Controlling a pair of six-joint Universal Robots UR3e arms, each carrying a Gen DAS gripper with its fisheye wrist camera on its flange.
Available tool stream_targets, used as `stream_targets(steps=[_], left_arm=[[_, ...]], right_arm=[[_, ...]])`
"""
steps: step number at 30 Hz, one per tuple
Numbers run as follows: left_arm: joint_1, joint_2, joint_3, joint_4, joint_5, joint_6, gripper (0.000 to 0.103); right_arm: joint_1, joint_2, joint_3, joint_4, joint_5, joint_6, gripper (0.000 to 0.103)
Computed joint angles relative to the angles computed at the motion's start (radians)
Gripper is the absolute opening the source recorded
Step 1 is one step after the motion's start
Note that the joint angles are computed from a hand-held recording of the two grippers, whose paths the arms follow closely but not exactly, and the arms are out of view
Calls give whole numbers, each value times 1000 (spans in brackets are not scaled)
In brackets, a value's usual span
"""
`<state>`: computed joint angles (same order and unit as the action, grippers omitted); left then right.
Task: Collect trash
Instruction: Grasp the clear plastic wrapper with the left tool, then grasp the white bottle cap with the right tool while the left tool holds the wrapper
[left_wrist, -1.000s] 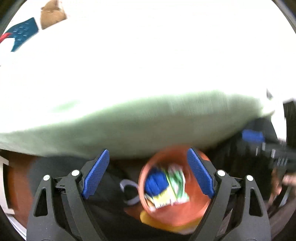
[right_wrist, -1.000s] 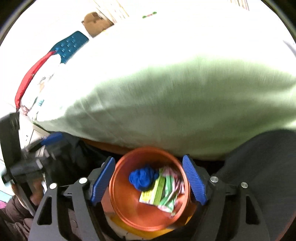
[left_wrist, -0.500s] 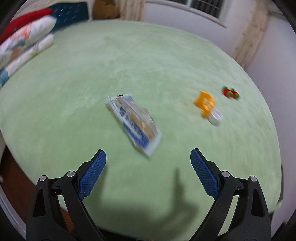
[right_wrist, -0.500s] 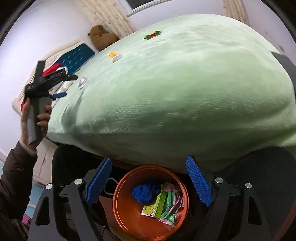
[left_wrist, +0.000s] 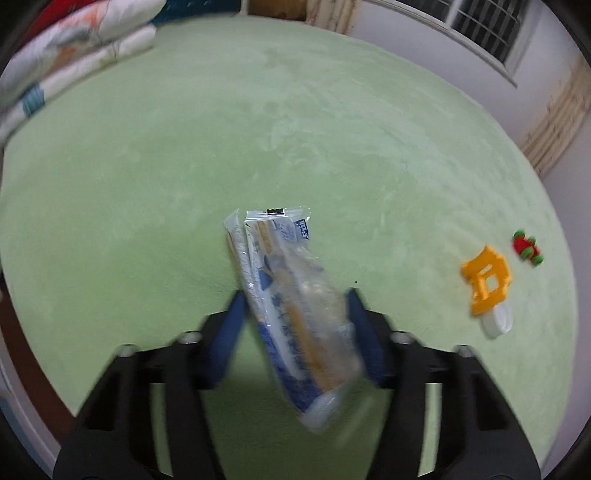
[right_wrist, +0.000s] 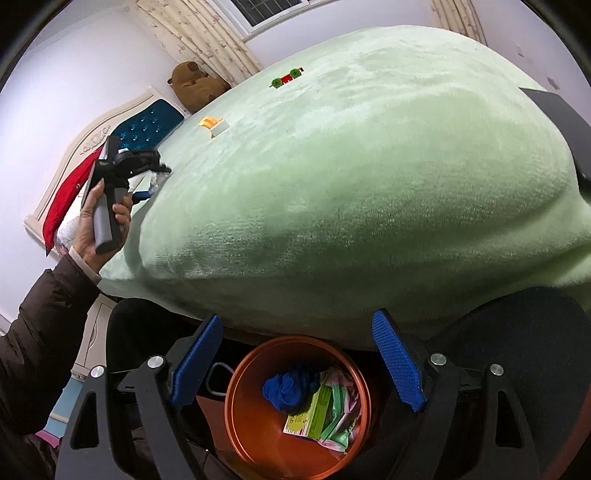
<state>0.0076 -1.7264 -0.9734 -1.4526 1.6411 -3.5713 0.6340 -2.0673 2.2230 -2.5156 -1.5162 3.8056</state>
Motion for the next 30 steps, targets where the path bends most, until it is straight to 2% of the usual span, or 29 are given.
stream_targets(steps=[2,5,8,12,16,22,26,30], left_arm=[[13,44,-51,25,-16,33,30],[47,123,-145,77,-81,66,24],[39,199,-231,138,-110,108,23],[-42,277,-318,220,-74,177,22],[-124,342,-398,286,-50,213,22],[-221,394,-509,418,16,259,22],[-251,423,-578,486,55,292,22],[-220,450,-613,491,11,295,22]], right_arm=[[2,6,-12,4,-5,-11,82],[7,24,-44,10,-14,-39,82],[16,53,-101,10,-39,-95,82],[28,144,-228,16,-80,-199,82],[19,271,-378,12,-76,-301,82],[0,531,-676,32,-50,-440,83],[-35,708,-913,109,-8,-490,83],[-64,950,-1269,251,-10,-564,83]])
